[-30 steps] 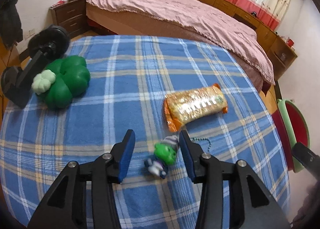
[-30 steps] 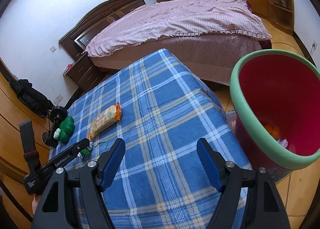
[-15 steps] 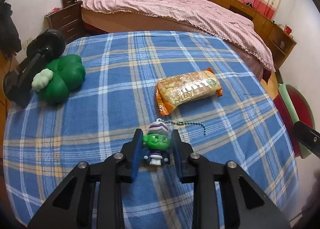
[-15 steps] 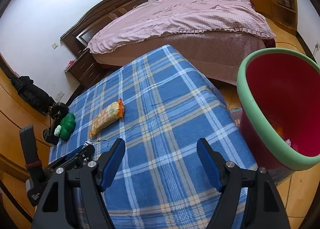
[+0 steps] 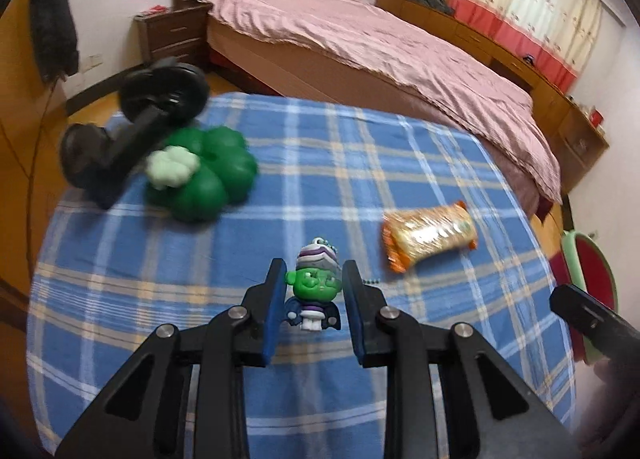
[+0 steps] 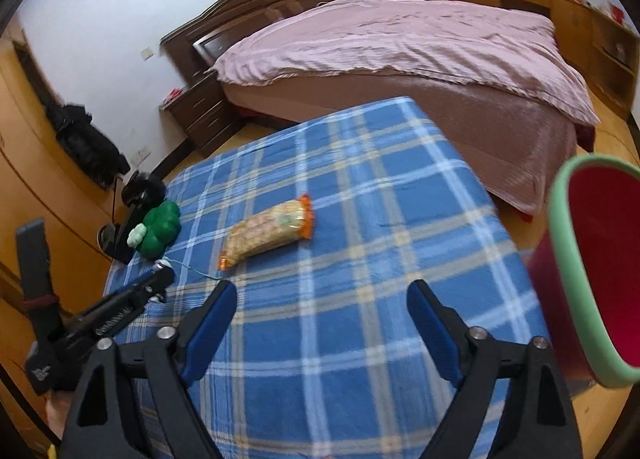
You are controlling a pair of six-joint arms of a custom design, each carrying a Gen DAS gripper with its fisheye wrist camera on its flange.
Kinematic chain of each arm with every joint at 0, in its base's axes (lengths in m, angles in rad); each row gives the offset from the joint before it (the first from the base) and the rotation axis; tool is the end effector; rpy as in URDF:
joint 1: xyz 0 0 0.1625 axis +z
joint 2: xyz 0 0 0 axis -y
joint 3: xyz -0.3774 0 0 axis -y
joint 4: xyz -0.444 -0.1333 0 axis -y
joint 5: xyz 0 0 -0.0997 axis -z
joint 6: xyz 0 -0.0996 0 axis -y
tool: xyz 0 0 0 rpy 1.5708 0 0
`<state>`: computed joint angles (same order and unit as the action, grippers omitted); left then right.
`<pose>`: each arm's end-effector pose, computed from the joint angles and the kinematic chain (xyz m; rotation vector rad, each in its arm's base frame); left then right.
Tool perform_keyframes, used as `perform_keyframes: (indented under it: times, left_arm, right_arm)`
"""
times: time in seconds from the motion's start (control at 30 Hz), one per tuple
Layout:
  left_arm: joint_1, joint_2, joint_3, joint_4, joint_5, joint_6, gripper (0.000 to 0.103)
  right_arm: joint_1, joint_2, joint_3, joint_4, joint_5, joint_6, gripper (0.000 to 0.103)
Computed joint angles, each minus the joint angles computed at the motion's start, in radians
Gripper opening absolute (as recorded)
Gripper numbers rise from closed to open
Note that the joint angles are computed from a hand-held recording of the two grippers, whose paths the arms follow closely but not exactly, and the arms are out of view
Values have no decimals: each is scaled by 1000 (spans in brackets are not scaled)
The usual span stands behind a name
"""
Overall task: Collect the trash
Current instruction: 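Grasp the orange-wrapped snack bag with the right tool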
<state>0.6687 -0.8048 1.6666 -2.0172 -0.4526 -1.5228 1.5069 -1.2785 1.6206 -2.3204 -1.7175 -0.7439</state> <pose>-0.3517 -0.5620 0.0174 -0.3872 2.1369 -1.1025 0.0765 -0.6638 0.3240 0.8980 -2.6665 0.4533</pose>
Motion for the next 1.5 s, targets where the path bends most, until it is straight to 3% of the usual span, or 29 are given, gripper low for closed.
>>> perform_keyframes:
  times: [0.1,0.17,0.5,1.03,1.1,1.2,1.5]
  left_arm:
    - [-3,-25,-2,155,17,-137,28]
    - [-4,-42,9,212,21,-200,28]
    - [6,-116,96,241,17,-340,28]
    - [29,-125,143,98,0,-267,28]
    - [29,-123,141,98,0,-264,28]
    - [27,-117,136,90,0,-253,28]
    - [2,-93,109,79,8,-217,28]
  right_arm:
    - [20,23,7,-16,-19,-20,103]
    - [33,39,13,-33,-29,-39,103]
    - [75,155,-1,-109,-113,-89,103]
    - [110,277,-25,-268,-214,-197,103]
    - [110,274,-12,-295,-216,-206,97]
    - [105,260,-6,-290,-203,-201,91]
    - [77,190,-8,-189,-125,-123,89]
